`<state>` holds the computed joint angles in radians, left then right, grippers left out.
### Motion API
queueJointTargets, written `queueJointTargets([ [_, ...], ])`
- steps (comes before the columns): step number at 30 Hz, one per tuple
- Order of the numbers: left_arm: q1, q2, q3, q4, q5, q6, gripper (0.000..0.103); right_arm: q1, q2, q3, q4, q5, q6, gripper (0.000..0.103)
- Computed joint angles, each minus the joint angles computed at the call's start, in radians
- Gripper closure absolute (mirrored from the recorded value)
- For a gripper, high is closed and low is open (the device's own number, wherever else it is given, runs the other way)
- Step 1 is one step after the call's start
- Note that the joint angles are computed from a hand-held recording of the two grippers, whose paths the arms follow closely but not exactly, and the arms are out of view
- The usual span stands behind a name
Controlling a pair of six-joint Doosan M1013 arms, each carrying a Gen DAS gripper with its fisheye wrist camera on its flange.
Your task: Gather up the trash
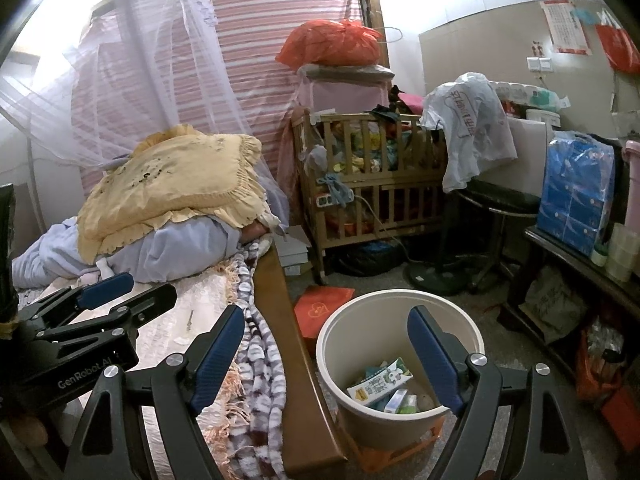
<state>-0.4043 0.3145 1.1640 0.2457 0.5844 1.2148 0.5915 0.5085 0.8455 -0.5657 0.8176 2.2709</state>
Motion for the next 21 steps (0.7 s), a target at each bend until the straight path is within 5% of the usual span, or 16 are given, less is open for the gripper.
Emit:
queueJointTargets([
  [21, -0.001, 0.002, 0.005, -0.013, -0.003, 0.016, 0.04, -0.004, -0.002, 0.005, 0.008, 0.0, -0.004, 0.021],
])
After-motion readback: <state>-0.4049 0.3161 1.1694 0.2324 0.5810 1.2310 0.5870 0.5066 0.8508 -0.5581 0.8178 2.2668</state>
